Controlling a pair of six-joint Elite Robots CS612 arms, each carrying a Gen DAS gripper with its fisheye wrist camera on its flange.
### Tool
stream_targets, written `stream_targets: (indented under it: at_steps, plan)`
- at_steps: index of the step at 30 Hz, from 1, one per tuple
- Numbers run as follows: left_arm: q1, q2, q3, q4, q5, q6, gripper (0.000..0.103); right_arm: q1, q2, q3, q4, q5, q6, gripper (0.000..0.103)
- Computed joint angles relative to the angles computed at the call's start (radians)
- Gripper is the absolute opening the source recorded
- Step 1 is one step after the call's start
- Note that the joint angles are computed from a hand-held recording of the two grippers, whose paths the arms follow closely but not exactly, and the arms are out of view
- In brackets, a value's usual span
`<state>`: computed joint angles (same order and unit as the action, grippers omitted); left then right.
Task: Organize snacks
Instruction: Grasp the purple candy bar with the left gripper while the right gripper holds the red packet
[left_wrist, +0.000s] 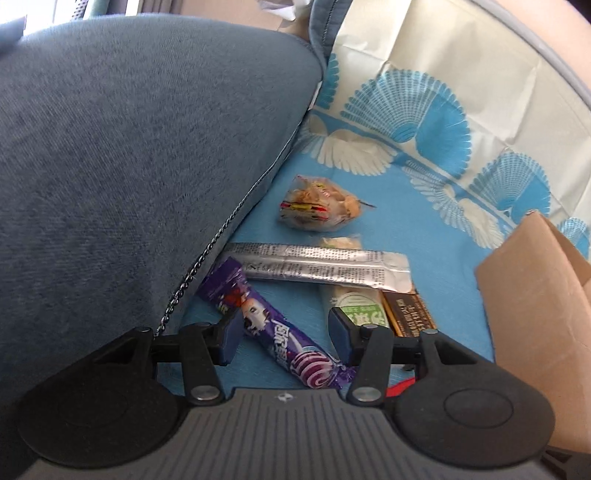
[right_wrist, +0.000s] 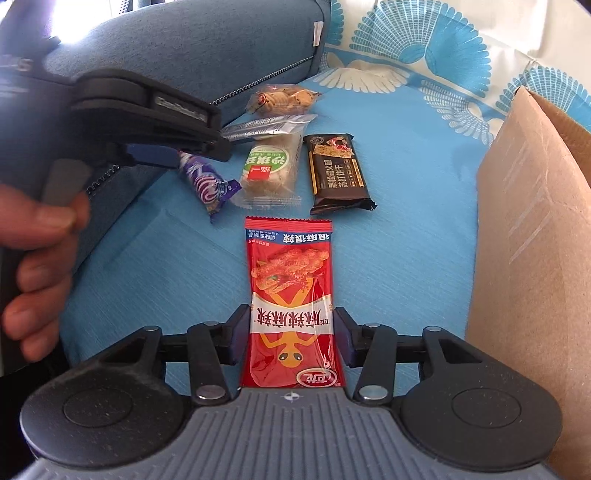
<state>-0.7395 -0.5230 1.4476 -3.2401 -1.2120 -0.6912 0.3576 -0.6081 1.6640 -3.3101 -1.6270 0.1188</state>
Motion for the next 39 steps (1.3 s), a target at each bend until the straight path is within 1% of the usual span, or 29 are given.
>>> stream_targets:
  at_steps: [3, 7, 10, 11, 12, 13, 15, 18, 22, 25, 27, 29, 31, 34, 37, 39]
  plan:
    - [0.003, 0.007, -0.014, 0.032, -0.007, -0.021, 0.056, 0.000, 0.001, 0.001, -0.003, 0.000, -0.004, 0.050]
    - [0.004, 0.010, -0.023, 0.052, -0.011, -0.022, 0.055, 0.000, 0.004, -0.004, -0.002, 0.000, 0.003, 0.050]
    - [0.006, 0.010, -0.017, 0.035, -0.020, -0.036, 0.046, 0.002, 0.005, -0.006, -0.004, -0.003, 0.006, 0.050]
    - [0.008, 0.010, -0.015, 0.029, -0.025, -0.036, 0.039, 0.002, 0.005, -0.006, -0.005, -0.004, 0.007, 0.050]
    - [0.009, 0.010, -0.013, 0.024, -0.032, -0.034, 0.033, 0.003, 0.005, -0.005, -0.007, -0.004, 0.007, 0.050]
    - [0.008, 0.009, -0.011, 0.020, -0.034, -0.031, 0.032, 0.003, 0.005, -0.004, -0.010, -0.005, 0.007, 0.050]
    - [0.007, 0.007, -0.007, 0.013, -0.029, -0.023, 0.025, 0.002, 0.003, 0.001, -0.014, -0.003, 0.006, 0.049]
    - [0.001, 0.000, 0.005, -0.001, -0.007, -0.015, 0.024, 0.001, 0.000, 0.006, -0.016, -0.002, 0.011, 0.049]
    - [-0.006, -0.015, 0.031, -0.042, 0.002, 0.011, 0.024, 0.001, -0.004, 0.012, -0.027, -0.003, 0.034, 0.049]
    - [-0.003, -0.041, 0.060, -0.033, -0.047, -0.011, 0.024, 0.003, -0.006, 0.016, -0.034, -0.006, 0.051, 0.049]
    - [-0.003, -0.060, 0.085, -0.041, -0.074, -0.011, 0.024, 0.004, -0.008, 0.019, -0.040, -0.008, 0.059, 0.049]
    - [-0.008, -0.080, 0.113, -0.054, -0.085, 0.014, 0.024, 0.005, -0.011, 0.025, -0.044, -0.009, 0.064, 0.049]
    - [-0.011, -0.097, 0.133, -0.046, -0.105, 0.050, 0.024, 0.007, -0.014, 0.029, -0.044, -0.010, 0.066, 0.049]
    - [-0.007, -0.113, 0.147, -0.011, -0.174, 0.094, 0.024, 0.011, -0.019, 0.035, -0.038, -0.017, 0.071, 0.049]
    - [0.001, -0.124, 0.151, 0.045, -0.270, 0.131, 0.024, 0.012, -0.024, 0.044, -0.027, -0.018, 0.088, 0.049]
    - [0.004, -0.127, 0.149, 0.087, -0.314, 0.150, 0.024, 0.013, -0.029, 0.050, -0.013, -0.020, 0.100, 0.049]
